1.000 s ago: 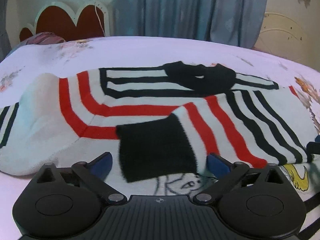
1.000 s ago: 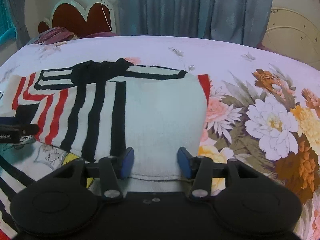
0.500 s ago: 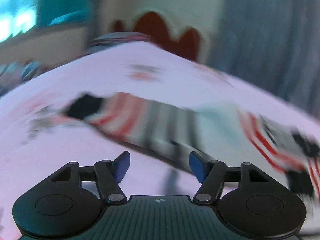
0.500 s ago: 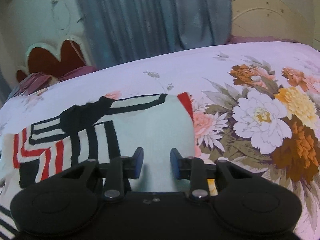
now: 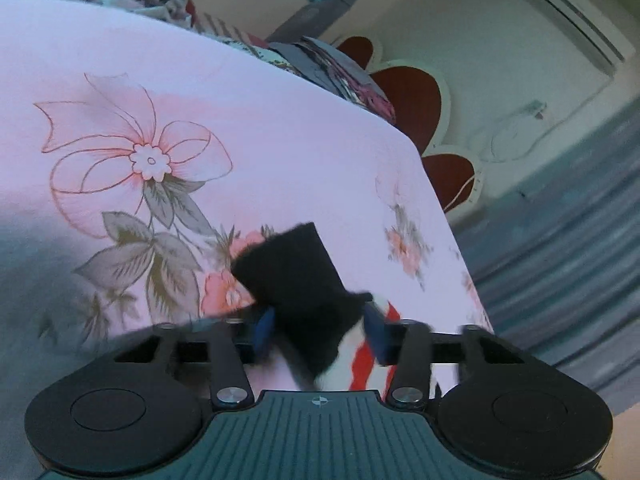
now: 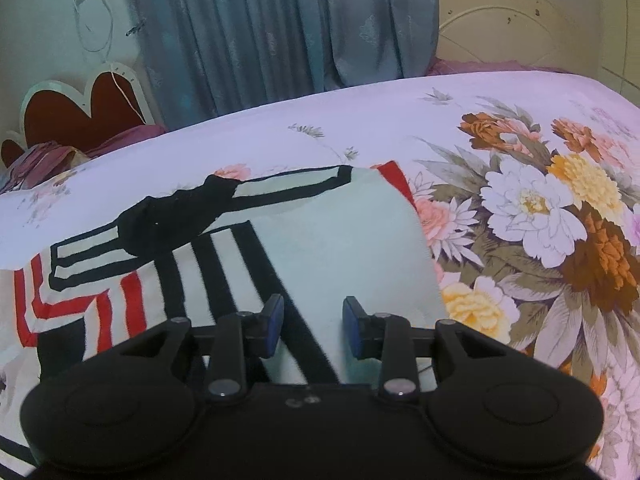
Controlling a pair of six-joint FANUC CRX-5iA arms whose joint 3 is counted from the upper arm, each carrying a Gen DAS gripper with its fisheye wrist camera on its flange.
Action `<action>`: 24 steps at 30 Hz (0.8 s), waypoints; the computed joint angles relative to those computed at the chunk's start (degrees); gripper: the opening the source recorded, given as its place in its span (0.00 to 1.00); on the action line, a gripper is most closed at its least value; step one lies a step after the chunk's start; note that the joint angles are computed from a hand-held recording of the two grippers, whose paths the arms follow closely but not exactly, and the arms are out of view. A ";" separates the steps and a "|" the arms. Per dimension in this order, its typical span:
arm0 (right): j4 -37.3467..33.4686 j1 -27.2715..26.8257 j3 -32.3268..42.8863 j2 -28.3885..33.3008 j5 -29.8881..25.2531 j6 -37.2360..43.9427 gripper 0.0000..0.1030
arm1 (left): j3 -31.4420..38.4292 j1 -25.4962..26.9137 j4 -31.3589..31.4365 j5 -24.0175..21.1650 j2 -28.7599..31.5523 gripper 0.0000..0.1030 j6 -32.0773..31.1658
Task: Fold small clothes
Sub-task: 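Grasp the other black cuff with the left gripper and lift it, then fold the held sleeve across the sweater body with the left gripper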
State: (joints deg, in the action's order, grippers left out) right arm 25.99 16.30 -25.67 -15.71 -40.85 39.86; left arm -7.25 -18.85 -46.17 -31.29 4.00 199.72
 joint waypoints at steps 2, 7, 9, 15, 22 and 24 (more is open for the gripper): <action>0.69 0.53 0.07 0.08 -0.48 -0.88 0.31 | 0.10 2.61 3.50 3.31 1.47 0.11 -3.07; 1.21 0.90 0.55 0.65 -1.58 -1.71 0.31 | 2.40 -0.04 -2.54 4.41 2.61 0.09 1.34; 0.88 0.91 0.50 0.52 -1.41 -1.47 0.31 | 3.62 -2.01 -5.73 6.36 2.60 0.09 2.13; -1.69 -0.19 0.42 0.09 0.58 2.73 0.31 | 12.65 -6.15 7.72 13.48 9.03 0.09 -23.93; -12.30 -4.98 3.25 0.42 2.59 12.54 0.32 | 31.03 -13.37 27.41 7.73 23.15 0.09 -54.53; -16.09 -6.80 4.37 0.47 2.52 15.66 0.33 | 36.96 -14.79 32.29 5.42 27.71 0.09 -59.89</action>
